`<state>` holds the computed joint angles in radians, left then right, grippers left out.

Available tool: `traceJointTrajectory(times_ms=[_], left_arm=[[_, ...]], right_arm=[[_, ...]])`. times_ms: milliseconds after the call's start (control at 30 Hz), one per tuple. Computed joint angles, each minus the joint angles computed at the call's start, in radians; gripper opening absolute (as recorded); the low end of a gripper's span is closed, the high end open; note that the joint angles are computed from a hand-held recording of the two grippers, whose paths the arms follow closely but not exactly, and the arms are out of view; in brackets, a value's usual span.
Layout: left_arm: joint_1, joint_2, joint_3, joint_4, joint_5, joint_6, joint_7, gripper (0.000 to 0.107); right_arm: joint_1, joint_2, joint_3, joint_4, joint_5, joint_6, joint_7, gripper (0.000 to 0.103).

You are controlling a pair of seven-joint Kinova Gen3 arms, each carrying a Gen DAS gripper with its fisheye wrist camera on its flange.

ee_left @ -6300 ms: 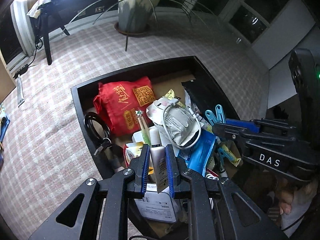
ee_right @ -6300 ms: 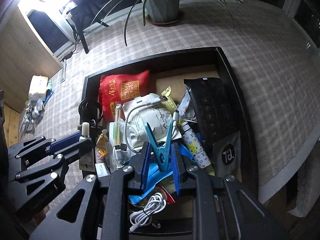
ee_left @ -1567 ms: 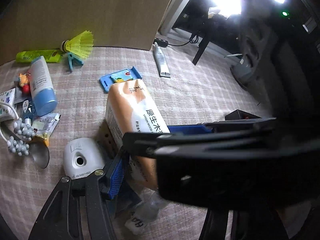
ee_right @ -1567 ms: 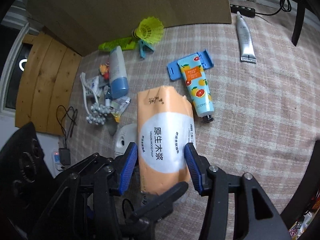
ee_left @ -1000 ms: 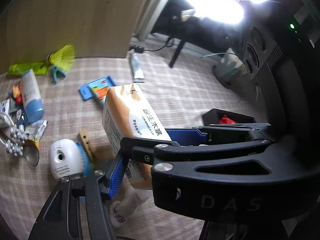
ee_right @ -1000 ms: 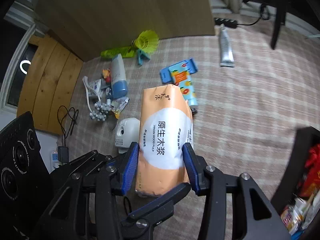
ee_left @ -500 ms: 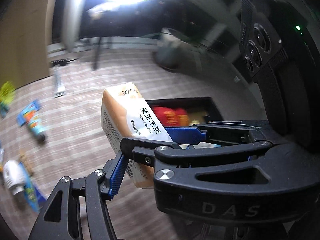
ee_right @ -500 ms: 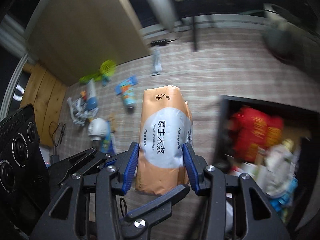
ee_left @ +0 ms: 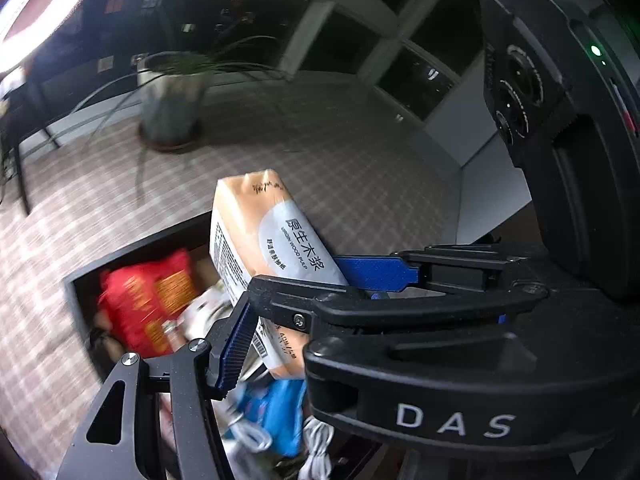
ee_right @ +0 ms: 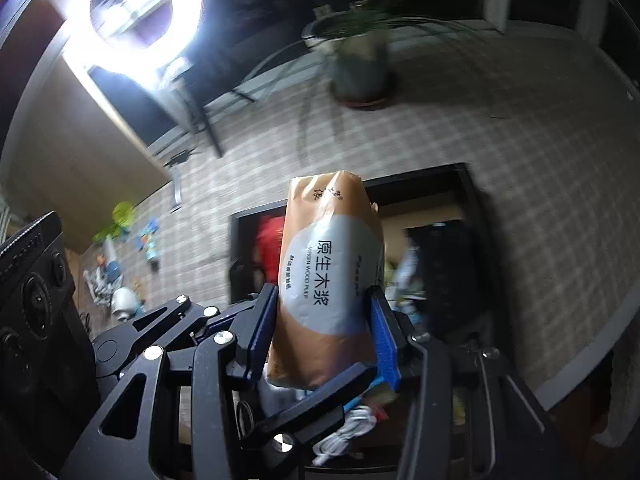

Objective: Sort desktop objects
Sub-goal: 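Carry the tissue pack with the right gripper into the tray, then open the right gripper over the tray and withdraw both grippers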

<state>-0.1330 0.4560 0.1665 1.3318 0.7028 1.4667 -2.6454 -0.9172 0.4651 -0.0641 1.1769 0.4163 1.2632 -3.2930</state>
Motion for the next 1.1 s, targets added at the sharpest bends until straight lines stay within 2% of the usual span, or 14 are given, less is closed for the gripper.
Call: traceJointTrajectory(times_ms=[67,167,267,367,500,767,900,1100], left_arm=[[0.026,-0.017,0.000,0.015,-0.006,-0.038,0.014,0.057],[0.041,-0.014,-0.001,-0.004,-0.020,-0.039,0.052,0.058],[0.036,-0.016,-0.002,-0.009,-0.039,-0.033,0.043,0.065],[0.038,-0.042,-0.009,0.027,-0.062,-0.081,0.005,0.064],[0.022,-0.031,-0.021,0.022,-0.085,-0.078,0.004,0.064],[-0.036,-0.080,-0.058,0.079,-0.129,-0.134,-0.044,0.066],[-0.078,-0.102,-0.077,0.101,-0.124,-0.160,-0.071,0.071],[-0.148,-0.126,-0.106,0.130,-0.103,-0.184,-0.120,0.073]], right_arm=[[-0.001,-0.026,0.005,0.037,0.002,0.009,-0.028,0.045],[-0.002,-0.041,-0.002,0.058,0.014,0.040,-0.046,0.045],[-0.003,-0.060,-0.015,0.100,0.029,0.002,-0.078,0.049],[-0.008,-0.045,-0.025,0.083,0.037,0.020,-0.069,0.050],[-0.016,-0.033,-0.023,0.070,0.048,0.011,-0.066,0.050],[-0.066,0.041,-0.004,-0.050,0.078,0.049,-0.025,0.050],[-0.091,0.074,0.010,-0.084,0.082,0.027,-0.022,0.050],[-0.140,0.170,0.044,-0.234,0.079,0.117,0.029,0.050]])
